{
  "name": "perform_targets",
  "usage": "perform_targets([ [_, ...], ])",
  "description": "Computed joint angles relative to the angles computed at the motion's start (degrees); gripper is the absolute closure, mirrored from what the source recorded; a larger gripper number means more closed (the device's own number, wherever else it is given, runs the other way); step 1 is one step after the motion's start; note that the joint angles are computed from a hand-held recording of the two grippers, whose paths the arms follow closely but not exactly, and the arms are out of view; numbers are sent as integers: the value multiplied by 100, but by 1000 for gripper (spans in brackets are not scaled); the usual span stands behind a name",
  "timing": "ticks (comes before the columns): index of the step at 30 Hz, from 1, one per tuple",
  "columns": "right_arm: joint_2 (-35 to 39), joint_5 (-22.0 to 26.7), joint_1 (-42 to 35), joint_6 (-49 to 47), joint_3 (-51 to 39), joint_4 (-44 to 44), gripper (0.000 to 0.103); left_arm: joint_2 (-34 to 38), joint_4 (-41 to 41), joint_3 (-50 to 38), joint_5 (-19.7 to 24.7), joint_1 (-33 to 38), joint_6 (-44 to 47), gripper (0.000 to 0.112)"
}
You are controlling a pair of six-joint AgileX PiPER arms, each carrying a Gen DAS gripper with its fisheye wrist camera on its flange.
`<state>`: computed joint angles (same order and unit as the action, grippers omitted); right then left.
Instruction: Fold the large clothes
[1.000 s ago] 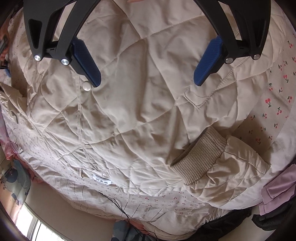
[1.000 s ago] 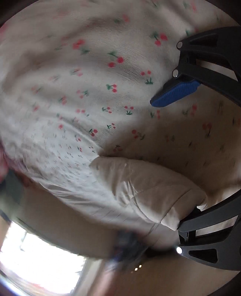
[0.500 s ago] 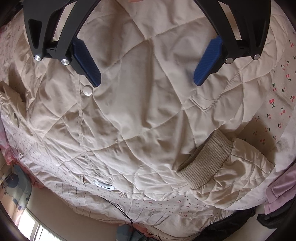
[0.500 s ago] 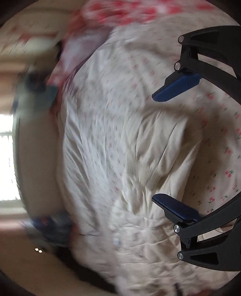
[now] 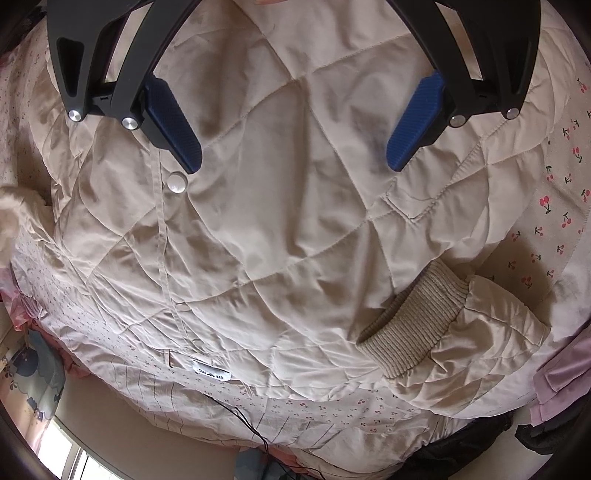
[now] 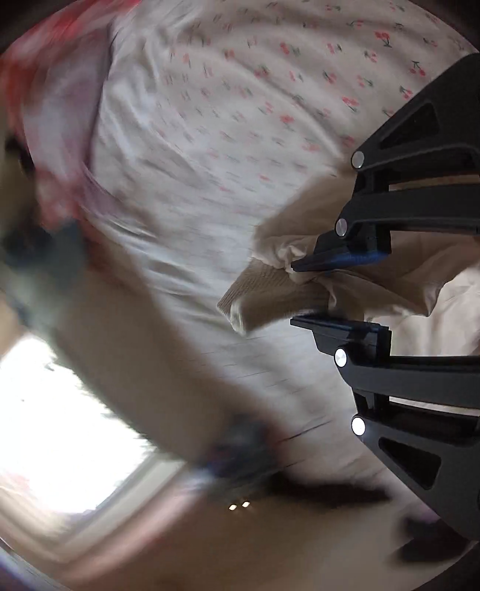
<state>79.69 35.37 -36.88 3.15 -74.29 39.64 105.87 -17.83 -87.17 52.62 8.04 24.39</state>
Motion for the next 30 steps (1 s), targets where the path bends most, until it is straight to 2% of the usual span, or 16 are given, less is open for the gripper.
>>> perform_targets([
  [2, -575, -418, -842, -377, 908, 1146, 79, 52, 60, -36, 10, -16, -49, 16],
  [3, -664, -284, -1252, -598, 1228, 1536, 73, 66, 64, -42, 18, -19, -59, 16],
  [5, -657, 569, -2029, -1500, 1857, 2406, 61, 86, 86, -61, 25, -27, -74, 16],
  [6, -736, 856, -2274, -1830, 2205, 2696, 47, 81, 98, -56, 17, -32, -72, 16],
  [8, -779, 1384, -2667, -2763, 2982, 3459, 30, 71, 124, -41, -13, -52, -88, 16],
  [10, -611, 1412, -2610, -3254, 3314, 3774, 23, 75, 166, -34, -34, -75, -104, 16],
  [12, -298, 1191, -2245, -3401, 3243, 3718, 26, 63, 192, -12, -59, -97, -125, 16],
  [13, -170, 998, -2042, -3490, 3104, 3682, 34, 81, 188, -43, -47, -101, -132, 16],
  [14, -156, 731, -1763, -3458, 2966, 3530, 69, 69, 168, -24, -54, -96, -131, 16],
  [15, -79, 506, -1523, -3196, 2747, 3272, 94, 76, 124, -44, -38, -83, -121, 16],
  [19, 221, -68, -561, -2464, 1121, 2628, 96, 18, -235, -36, -70, 74, 10, 16],
  [22, 162, -310, 206, -3273, -210, 3077, 96, -31, -551, -24, -152, 220, 80, 16],
  [24, 264, -396, 391, -3645, -789, 3173, 96, -36, -636, -18, -201, 262, 92, 16],
  [26, 339, -679, 401, -3396, -876, 2571, 96, -7, -669, -32, -194, 261, 83, 16],
  [28, 600, -491, 91, -2392, -744, 1625, 95, 30, -654, -38, -147, 221, 102, 16],
  [30, 889, -521, -107, -1377, -288, 480, 78, 9, -569, 56, -171, 150, 172, 16],
])
